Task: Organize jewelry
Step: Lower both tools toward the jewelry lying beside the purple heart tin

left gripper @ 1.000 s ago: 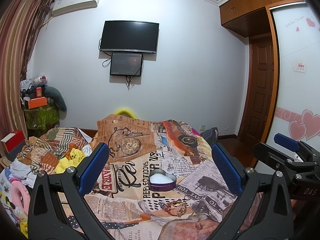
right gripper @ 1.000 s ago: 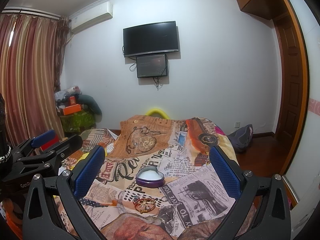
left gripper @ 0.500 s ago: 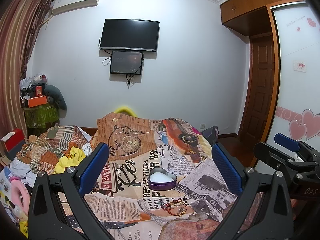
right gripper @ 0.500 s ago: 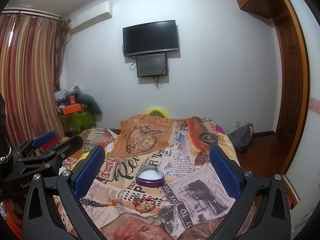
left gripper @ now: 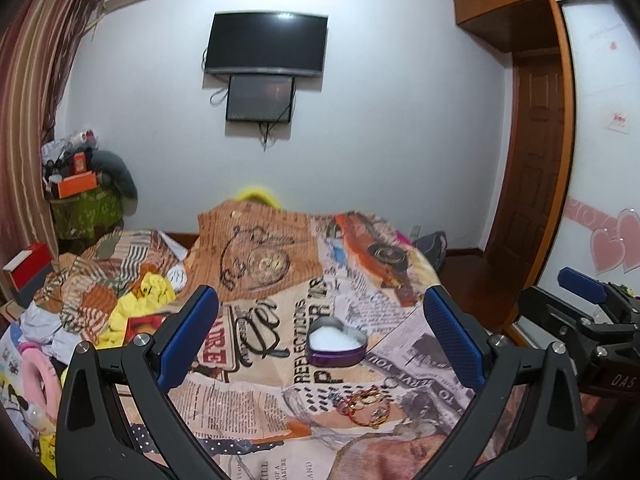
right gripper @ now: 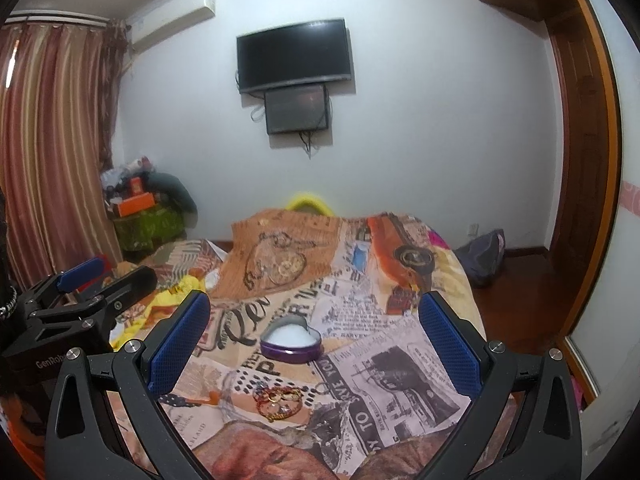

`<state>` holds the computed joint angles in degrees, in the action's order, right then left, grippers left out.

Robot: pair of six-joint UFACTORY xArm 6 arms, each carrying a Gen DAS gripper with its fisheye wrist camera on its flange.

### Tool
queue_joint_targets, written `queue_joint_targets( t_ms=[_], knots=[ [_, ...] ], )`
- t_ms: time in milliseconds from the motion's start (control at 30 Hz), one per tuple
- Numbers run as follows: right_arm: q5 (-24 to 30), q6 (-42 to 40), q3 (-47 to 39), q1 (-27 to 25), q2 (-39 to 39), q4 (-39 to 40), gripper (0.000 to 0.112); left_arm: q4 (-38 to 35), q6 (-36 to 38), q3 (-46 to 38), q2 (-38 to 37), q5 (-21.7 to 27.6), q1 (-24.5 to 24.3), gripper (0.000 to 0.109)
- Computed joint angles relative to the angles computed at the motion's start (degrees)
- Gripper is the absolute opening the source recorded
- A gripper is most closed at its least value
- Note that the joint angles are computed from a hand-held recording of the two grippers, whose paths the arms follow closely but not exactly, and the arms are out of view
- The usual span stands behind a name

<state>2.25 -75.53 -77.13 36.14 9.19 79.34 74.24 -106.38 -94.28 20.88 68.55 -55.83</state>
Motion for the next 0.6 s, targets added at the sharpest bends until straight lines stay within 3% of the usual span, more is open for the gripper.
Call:
queue_joint_targets(
  t_ms=[367, 600],
  knots=[
    [3.92, 41.15, -3.02, -5.25, 10.1, -42.73, 0.103, -13.0, 5.26, 0.58, 4.0, -10.95, 8.27, 0.1],
    [10.78, 49.01, -7.74, -7.49, 15.26, -51.81, 0.103, -21.56, 10.37, 0.34, 7.45, -17.82, 12.25, 0.087]
  ],
)
